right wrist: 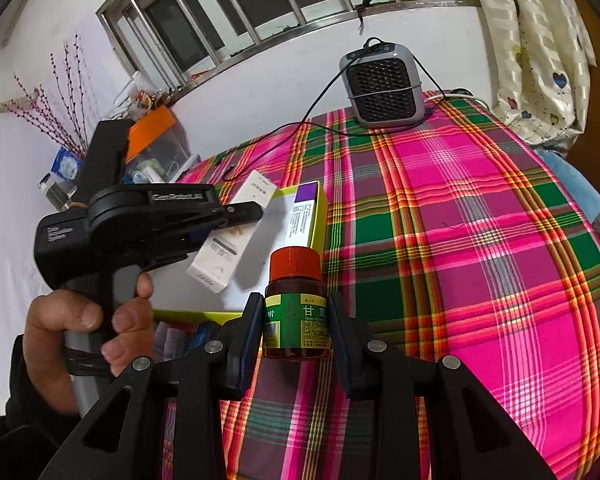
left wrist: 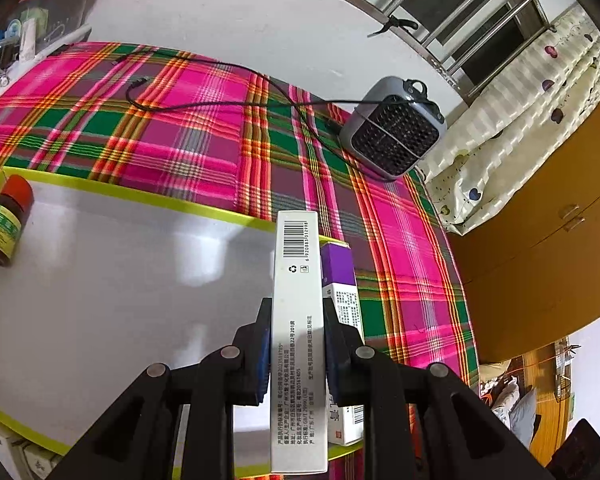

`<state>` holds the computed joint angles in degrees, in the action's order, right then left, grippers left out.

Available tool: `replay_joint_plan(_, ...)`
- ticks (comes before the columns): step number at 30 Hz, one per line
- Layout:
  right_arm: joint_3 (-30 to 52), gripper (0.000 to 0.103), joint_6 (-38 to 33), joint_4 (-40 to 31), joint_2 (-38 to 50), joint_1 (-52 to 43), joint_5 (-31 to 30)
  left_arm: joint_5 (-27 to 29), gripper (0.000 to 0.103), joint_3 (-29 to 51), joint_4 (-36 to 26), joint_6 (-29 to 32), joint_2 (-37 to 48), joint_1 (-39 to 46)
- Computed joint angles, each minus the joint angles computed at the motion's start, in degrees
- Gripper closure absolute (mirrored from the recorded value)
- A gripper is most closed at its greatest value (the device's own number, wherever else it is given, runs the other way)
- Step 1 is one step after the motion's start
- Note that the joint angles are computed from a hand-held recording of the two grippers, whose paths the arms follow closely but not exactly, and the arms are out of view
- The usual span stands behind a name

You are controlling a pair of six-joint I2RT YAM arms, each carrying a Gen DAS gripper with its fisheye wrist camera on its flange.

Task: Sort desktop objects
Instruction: 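Carry the white barcode box over the yellow tray with the left tool, then lower the barcode box beside the purple-topped box and open the left tool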

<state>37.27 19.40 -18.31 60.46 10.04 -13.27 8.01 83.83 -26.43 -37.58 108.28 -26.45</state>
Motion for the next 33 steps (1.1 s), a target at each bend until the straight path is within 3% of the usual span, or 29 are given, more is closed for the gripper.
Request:
replay_joint_plan(4, -0.1, 0.069, 0.01, -0.03, -0.1, -0.03, 0.01, 0.09, 0.08, 1.66, -0.41, -0.95, 2.27, -0.25)
replay_joint_plan(20, -0.1, 0.069, 0.1, -0.99, -0.73, 0.39, 0.67, 9.66, 0.078, 0.2, 3.31, -1.75, 2.92, 1.73)
replay_joint_plan(33, 0.99, 0.069, 1.1, -2.04, -0.86, 2.9, 2.82, 11.43, 0.078, -7.18, 3.02, 1.42, -6.85, 4.25)
